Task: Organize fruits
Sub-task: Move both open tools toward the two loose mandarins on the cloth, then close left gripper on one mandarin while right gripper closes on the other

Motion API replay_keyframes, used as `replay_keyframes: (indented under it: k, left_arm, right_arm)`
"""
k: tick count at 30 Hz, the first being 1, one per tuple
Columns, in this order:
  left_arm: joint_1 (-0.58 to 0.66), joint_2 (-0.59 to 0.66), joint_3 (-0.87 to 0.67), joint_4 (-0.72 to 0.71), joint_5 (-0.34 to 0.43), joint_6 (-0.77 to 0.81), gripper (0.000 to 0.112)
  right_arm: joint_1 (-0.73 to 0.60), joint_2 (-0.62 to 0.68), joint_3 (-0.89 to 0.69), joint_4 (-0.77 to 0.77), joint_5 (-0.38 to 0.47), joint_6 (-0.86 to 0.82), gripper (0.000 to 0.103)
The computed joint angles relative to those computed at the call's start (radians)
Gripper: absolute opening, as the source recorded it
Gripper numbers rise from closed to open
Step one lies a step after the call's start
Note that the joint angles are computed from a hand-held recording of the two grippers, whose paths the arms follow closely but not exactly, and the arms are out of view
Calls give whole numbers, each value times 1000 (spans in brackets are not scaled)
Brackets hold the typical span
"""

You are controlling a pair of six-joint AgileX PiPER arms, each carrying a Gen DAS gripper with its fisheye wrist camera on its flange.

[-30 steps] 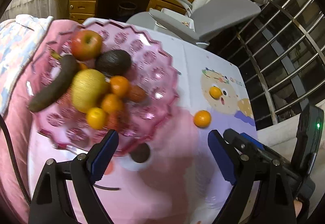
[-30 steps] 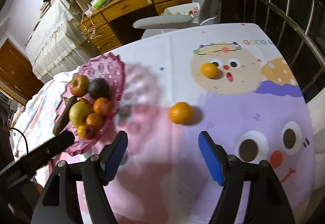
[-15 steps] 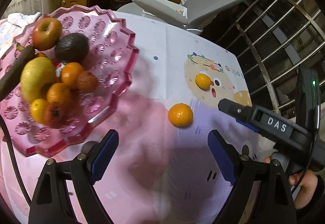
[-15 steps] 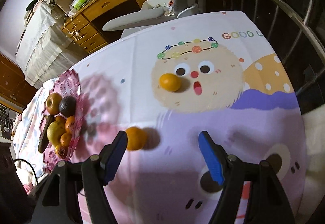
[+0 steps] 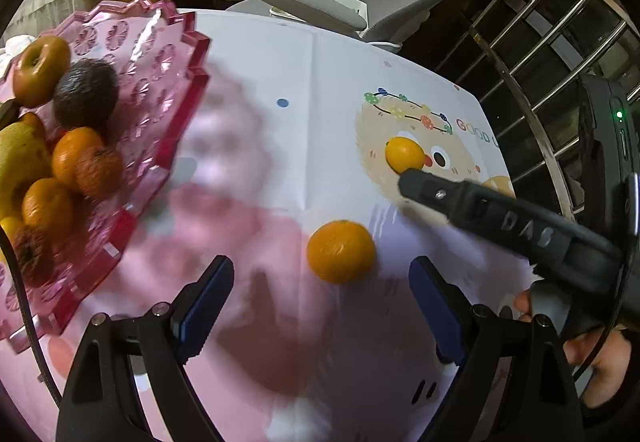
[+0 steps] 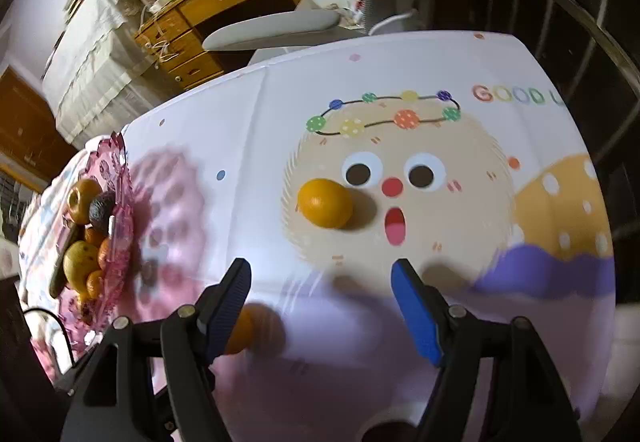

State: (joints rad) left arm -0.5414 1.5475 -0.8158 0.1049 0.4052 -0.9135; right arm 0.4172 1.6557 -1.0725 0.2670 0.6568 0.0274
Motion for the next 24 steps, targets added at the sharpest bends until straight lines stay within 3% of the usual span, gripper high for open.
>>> replay_keyframes:
  k: [4, 13, 18, 24]
  left_arm:
    - [-11, 51, -33, 70, -22, -59, 85]
    - [-22, 120, -79, 137, -31, -96, 58]
    - [-18, 135, -83, 140, -47, -87, 44]
    - [-12, 158, -113, 114, -32, -26, 38]
  right_arm:
    - [10, 16, 19, -3, -77, -71, 73]
    - [22, 36, 68, 56, -218, -224, 69]
    - [18, 57, 66, 112, -244, -290, 62]
    - [20, 74, 60, 127, -261, -296, 54]
